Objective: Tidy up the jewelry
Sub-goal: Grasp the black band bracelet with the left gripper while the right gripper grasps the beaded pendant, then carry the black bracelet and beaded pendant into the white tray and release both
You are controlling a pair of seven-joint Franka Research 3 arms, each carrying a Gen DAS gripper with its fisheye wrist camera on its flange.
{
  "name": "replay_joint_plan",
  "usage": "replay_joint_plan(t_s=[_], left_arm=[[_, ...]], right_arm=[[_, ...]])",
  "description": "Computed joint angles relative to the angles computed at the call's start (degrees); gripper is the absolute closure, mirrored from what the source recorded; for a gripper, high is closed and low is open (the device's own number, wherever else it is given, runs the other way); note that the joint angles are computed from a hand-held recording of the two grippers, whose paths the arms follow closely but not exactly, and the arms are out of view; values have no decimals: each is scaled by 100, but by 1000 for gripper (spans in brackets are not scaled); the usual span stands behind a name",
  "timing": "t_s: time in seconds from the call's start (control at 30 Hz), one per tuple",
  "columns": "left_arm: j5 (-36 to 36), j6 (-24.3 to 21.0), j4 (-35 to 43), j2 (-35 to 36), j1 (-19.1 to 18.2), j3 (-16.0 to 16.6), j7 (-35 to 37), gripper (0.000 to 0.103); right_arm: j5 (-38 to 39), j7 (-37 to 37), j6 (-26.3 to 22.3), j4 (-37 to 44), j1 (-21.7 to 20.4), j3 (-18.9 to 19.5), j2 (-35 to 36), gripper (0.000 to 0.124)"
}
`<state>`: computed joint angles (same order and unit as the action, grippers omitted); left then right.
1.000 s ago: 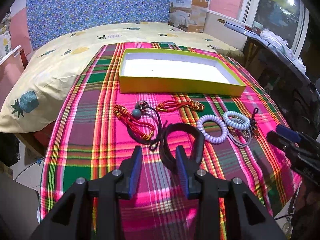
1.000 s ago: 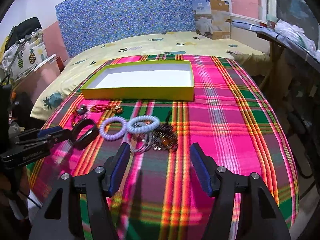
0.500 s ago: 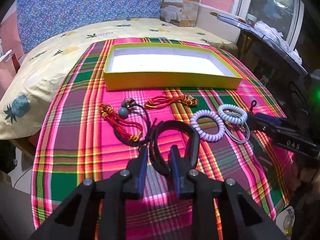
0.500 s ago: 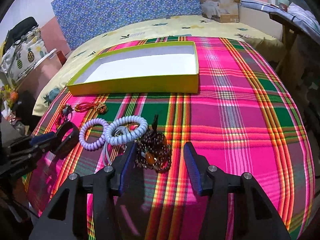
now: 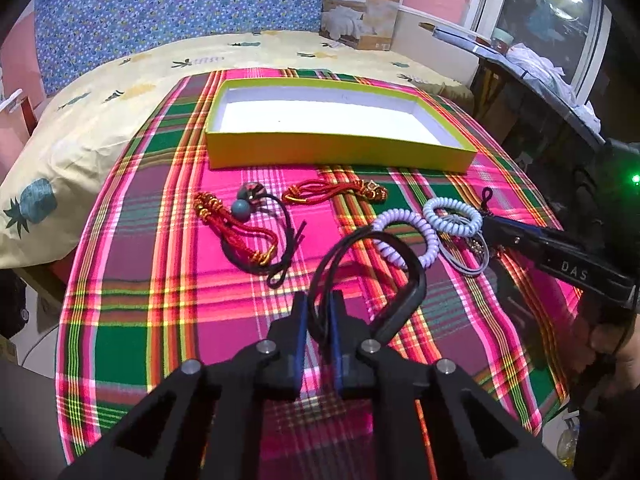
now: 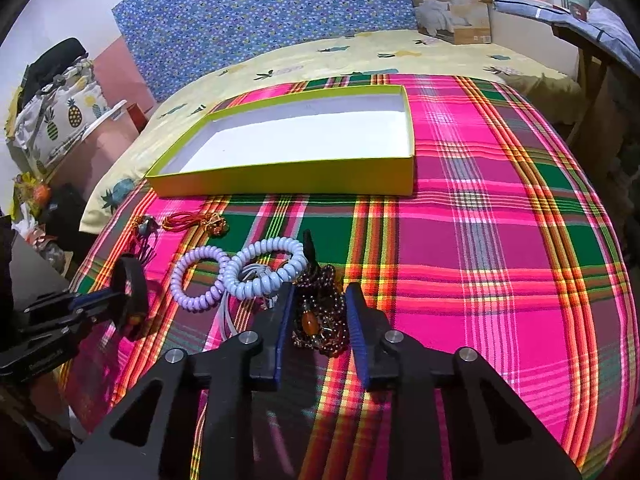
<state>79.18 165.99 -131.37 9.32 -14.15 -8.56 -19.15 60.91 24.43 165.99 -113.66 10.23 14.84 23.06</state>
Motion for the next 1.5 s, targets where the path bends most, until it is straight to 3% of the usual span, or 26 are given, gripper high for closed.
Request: replay_joint_plan(t_s=[0.4,0.47,1.03,1.27,1.5], left_arm=[[81,-22,13,-28,-14,1,-58,94],[145,-17,-7,-71,-14,-9,-118,94],[90,-156,-111,-513,149,-147,108,94],[-303,-283,260,-378,303,-58,810,94],[-772,-400,904,87,416,139,1657,94]], right_arm=[[590,-451,-10,-175,-88,19,-202,106],[707,-535,1,-216,-68,-7,-264,114],[1476,-1212,-5,-299,213,-249,-693,115],[1308,-1118,-52,135,341,-308,-555,115],[211,-257,42,1092,433,-310,148,115]])
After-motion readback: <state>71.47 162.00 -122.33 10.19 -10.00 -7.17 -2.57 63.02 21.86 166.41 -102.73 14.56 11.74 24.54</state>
